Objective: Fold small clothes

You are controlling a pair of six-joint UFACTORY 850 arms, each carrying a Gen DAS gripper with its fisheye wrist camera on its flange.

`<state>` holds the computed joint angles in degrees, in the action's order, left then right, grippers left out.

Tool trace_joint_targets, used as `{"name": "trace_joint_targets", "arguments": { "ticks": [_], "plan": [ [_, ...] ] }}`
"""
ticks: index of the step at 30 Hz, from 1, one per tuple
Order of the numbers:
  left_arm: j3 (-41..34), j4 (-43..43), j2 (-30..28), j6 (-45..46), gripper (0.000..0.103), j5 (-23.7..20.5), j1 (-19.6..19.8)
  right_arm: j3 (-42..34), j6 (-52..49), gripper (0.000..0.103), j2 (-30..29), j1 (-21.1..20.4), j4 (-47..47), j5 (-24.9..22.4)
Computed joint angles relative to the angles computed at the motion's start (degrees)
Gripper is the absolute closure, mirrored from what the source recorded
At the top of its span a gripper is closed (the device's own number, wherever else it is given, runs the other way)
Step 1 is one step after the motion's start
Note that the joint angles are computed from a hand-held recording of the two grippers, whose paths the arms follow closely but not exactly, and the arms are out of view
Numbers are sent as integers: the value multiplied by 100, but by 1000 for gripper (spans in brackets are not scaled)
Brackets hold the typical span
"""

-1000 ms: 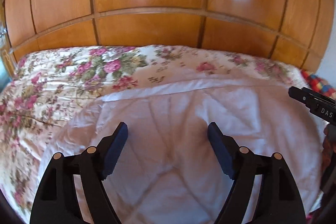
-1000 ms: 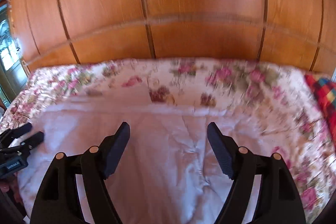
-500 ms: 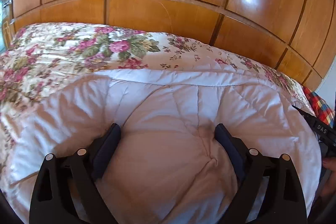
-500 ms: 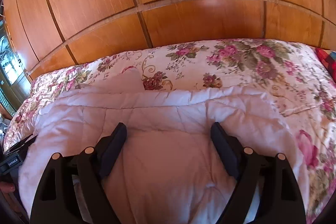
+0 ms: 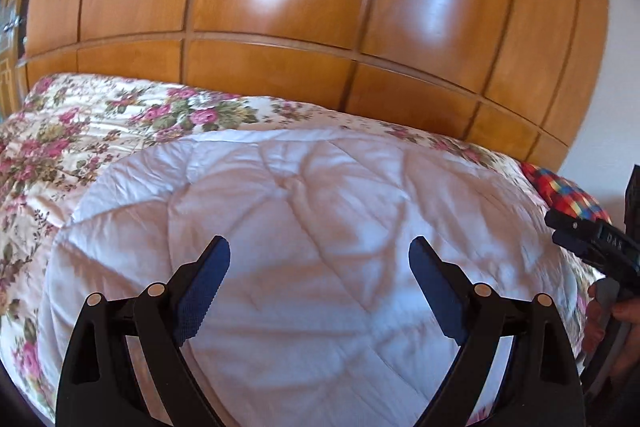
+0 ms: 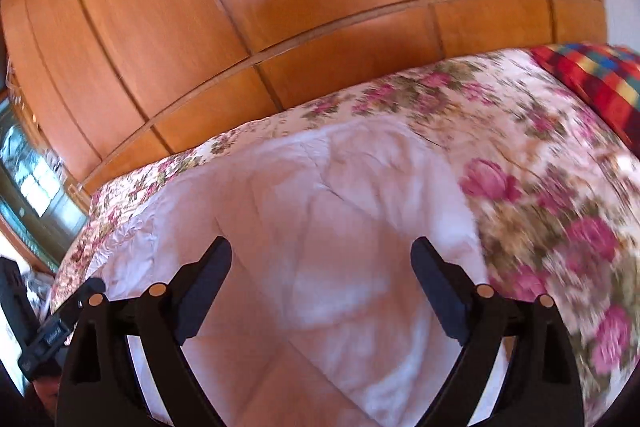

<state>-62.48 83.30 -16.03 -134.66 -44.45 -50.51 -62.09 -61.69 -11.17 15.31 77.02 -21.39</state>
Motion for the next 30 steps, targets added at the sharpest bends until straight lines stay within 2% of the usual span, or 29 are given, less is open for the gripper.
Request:
{"name": "trace_joint_targets", "arguments": {
  "ticks": [4, 7, 9, 11, 12, 17, 18, 19, 21, 26, 30],
  "plan": [
    [36, 249, -56, -238, 13, -131, -249, 349, 496, 12, 343, -298, -229, 46],
    [84, 536, -83, -508, 13, -103, -374, 596, 816, 12, 540, -573, -289, -147],
    [66, 591, -129, -573, 19, -90, -410, 771, 976, 12, 651, -744, -390, -384],
    [48, 593, -166, -581, 34, -32, -404, 921, 1195, 13, 737, -837, -592, -542],
    [35, 583, -185, -607, 38, -31, -400, 1020, 1171, 15, 776, -893, -533, -654],
    [182, 1095, -92, -1292, 83, 25, -409, 1340, 697, 16, 758, -1098, 120, -1574],
    [183, 1179, -96, -1322, 88, 24, -421, 1380, 685, 16, 747, -1079, 142, -1643],
    [185, 1279, -100, -1351, 96, 70, -422, 1375, 673, 16, 699, -1047, 179, -1704],
    [123, 1419, -170, -1315, 98, 244, -399, 1391, 602, 16, 616, -979, 304, -1825],
    [-103, 1243, -474, -1123, 98, 665, -269, 1487, 7, 16, 574, -899, 1055, -1725],
    [-35, 1516, -548, -1772, 98, 1190, -48, 1543, -478, 16, 407, -935, 2037, -1831]
  ]
}}
